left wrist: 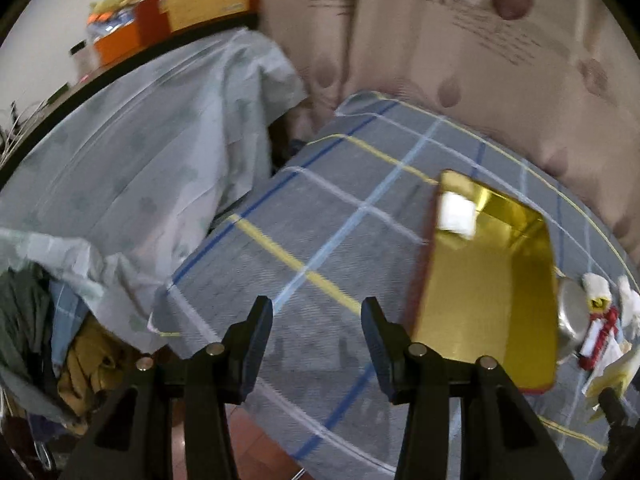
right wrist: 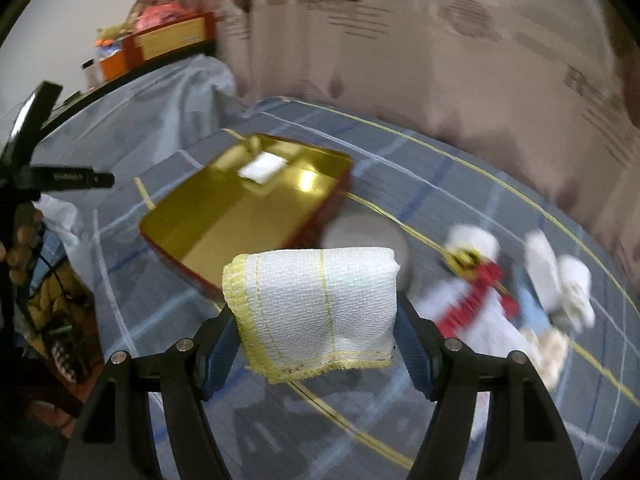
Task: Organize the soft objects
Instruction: 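Carry the yellow-edged towel into the gold tray and open the right tool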
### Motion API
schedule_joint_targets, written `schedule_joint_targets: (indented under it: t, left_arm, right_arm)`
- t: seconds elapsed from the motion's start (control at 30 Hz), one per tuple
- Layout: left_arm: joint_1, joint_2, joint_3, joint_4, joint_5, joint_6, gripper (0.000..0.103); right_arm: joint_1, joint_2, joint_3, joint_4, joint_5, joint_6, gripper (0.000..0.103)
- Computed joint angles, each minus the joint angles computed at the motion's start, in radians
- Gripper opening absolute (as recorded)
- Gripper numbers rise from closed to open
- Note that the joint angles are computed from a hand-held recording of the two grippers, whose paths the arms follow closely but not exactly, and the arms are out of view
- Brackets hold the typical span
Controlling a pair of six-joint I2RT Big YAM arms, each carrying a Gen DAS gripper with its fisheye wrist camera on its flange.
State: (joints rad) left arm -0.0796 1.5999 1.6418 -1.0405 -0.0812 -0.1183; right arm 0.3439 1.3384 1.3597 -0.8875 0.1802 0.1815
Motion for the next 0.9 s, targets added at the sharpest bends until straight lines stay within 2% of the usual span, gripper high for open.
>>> schedule_joint_targets:
  t: [0.13,0.23,0.5,0.7,0.9]
  left_arm:
    - [0.035,0.011,-0.002,-0.012,0.042,-0.019,0.047]
    - [0.05,0.01,-0.003,-0.007,0.046,-0.023,0.047]
    - [0.059,0.01,-0.003,0.001,0.067,-0.001,0.047]
    - [0.059,0.03,0.001,-0.01,0.061,-0.001,0.047]
    - [0.067,0.03,-0.011,0.018,0.071,-0.018,0.047]
  right_arm:
    - [0.01,0.11,0.122,-0.015,-0.03,-0.029,0.068]
    - [0.008,0.215,0.239,-0.035,-0.05,-0.028,0.068]
    - [-0.016,0.504,0.561,-0.165,0.016,-0.071,0.068]
    - [-0.027,0.623,0.703,-0.234,0.023,-0.073,0.069]
    - [-0.035,0.708,0.812,-0.282,0.009,-0.075,0.072]
